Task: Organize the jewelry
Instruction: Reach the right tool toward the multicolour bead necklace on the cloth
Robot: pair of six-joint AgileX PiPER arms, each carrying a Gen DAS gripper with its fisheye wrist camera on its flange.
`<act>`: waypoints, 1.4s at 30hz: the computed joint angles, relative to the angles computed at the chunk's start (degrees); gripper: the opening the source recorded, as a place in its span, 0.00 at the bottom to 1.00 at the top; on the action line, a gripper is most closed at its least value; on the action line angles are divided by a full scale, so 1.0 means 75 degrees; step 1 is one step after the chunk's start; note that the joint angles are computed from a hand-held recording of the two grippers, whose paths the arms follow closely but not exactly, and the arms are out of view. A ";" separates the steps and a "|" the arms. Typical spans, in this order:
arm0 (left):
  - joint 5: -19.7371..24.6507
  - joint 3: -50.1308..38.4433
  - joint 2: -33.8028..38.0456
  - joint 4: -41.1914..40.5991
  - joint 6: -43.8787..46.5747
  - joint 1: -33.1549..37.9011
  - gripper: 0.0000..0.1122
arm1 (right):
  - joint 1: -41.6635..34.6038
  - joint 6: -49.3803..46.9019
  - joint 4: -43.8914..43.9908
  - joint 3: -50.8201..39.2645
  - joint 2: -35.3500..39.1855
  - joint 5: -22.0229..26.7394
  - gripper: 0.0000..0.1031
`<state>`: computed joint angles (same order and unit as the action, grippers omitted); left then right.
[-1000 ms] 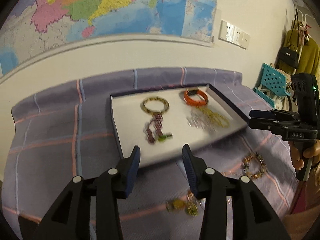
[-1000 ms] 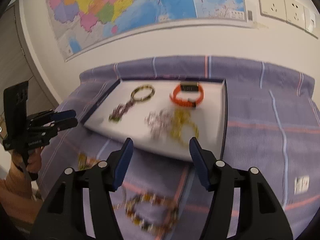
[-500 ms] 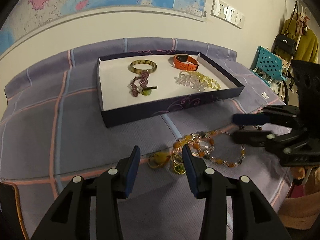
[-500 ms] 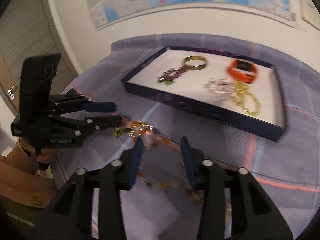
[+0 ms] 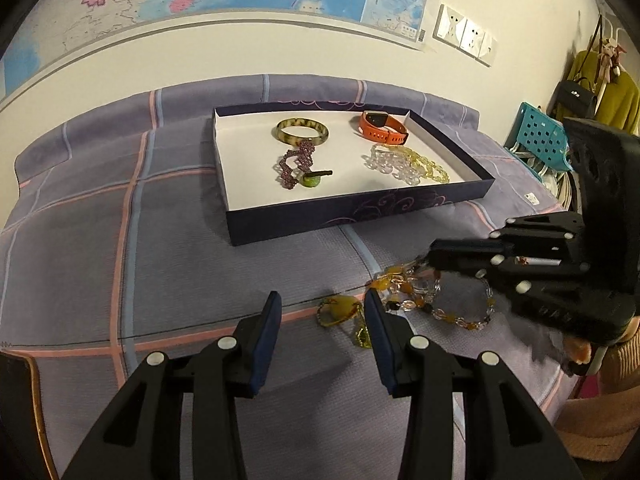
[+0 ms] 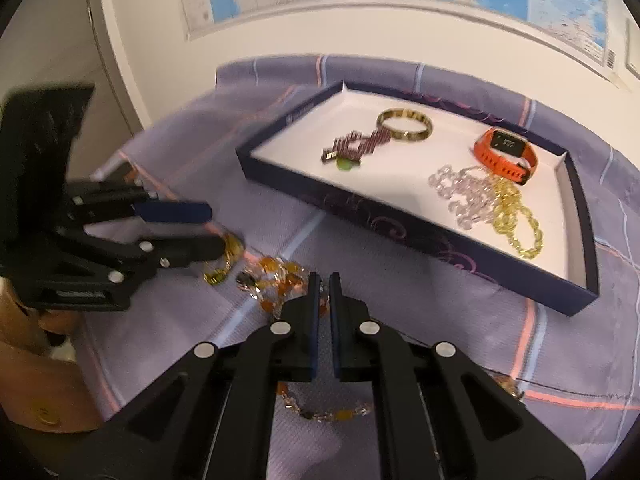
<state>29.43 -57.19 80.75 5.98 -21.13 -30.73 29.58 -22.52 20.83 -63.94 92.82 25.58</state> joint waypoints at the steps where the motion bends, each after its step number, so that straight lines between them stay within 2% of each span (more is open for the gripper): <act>1: -0.0004 0.0017 -0.0037 -0.0002 0.0014 0.0004 0.36 | -0.0143 -0.0449 0.0515 0.0037 -0.0115 0.0058 0.05; 3: -0.0018 0.0050 -0.0121 -0.0007 0.0059 0.0000 0.36 | -0.0438 -0.1274 0.1469 0.0148 -0.0430 0.0215 0.05; 7: -0.0048 0.0061 -0.0170 -0.0021 0.0158 -0.0060 0.36 | -0.0886 -0.1939 0.2262 0.0295 -0.0995 0.0444 0.05; 8: -0.0043 0.0054 -0.0164 -0.0008 0.0161 -0.0091 0.36 | -0.1075 -0.2199 0.2568 0.0341 -0.1149 0.0577 0.00; 13: -0.0053 0.0050 -0.0106 -0.0057 0.0334 -0.0254 0.36 | -0.1615 -0.2523 0.2935 0.0479 -0.1530 0.0896 0.01; 15: -0.0066 0.0039 -0.0081 0.0007 0.0310 -0.0351 0.36 | -0.1658 -0.2268 0.2615 0.0482 -0.1506 0.0936 0.03; 17: -0.0064 0.0040 -0.0082 0.0051 0.0280 -0.0391 0.36 | -0.1561 -0.1773 0.2056 0.0438 -0.1314 0.0898 0.16; 18: -0.0059 0.0045 -0.0088 0.0044 0.0293 -0.0409 0.36 | -0.1470 -0.1557 0.1800 0.0425 -0.1185 0.0844 0.35; 19: -0.0054 0.0061 -0.0101 0.0088 0.0278 -0.0437 0.36 | -0.1338 -0.1355 0.1563 0.0451 -0.1077 0.0698 0.41; 22: 0.0023 0.0108 -0.0124 0.0349 0.0102 -0.0542 0.36 | -0.0945 -0.0887 0.0819 0.0455 -0.0773 0.0562 0.41; 25: 0.0077 0.0148 -0.0118 0.0390 0.0050 -0.0538 0.36 | -0.0666 -0.0925 0.0623 0.0497 -0.0610 0.0483 0.42; 28: 0.0063 0.0149 -0.0070 0.0283 0.0137 -0.0491 0.36 | -0.0172 -0.0217 -0.0477 0.0507 -0.0467 0.0267 0.52; 31: 0.0109 0.0047 0.0050 0.0451 -0.0005 -0.0537 0.36 | 0.0126 0.0255 -0.1114 0.0467 -0.0236 0.0156 0.53; 32: 0.0106 0.0011 0.0102 0.0440 0.0013 -0.0550 0.36 | 0.0247 0.0510 -0.1441 0.0539 -0.0237 -0.0008 0.52; 34: 0.0156 -0.0062 0.0187 0.0537 -0.0070 -0.0634 0.36 | 0.0266 0.0456 -0.1399 0.0540 -0.0244 -0.0018 0.38; 35: 0.0204 -0.0098 0.0236 0.0684 -0.0196 -0.0698 0.36 | 0.0263 0.0498 -0.1427 0.0550 -0.0235 -0.0059 0.26; 36: 0.0260 -0.0106 0.0258 0.0825 -0.0330 -0.0756 0.36 | 0.0229 0.0473 -0.1372 0.0562 -0.0245 -0.0065 0.22; 39: 0.0386 0.0022 0.0132 0.1184 -0.0674 -0.0908 0.31 | 0.0160 0.0273 -0.1144 0.0669 -0.0349 -0.0074 0.19; 41: 0.0349 0.0155 -0.0043 0.0968 -0.0514 -0.0916 0.27 | 0.0009 -0.0430 -0.0381 0.0739 -0.0462 -0.0011 0.06; 42: 0.0302 0.0219 -0.0126 0.0780 -0.0348 -0.0924 0.26 | -0.0072 -0.0706 -0.0039 0.0733 -0.0511 0.0076 0.06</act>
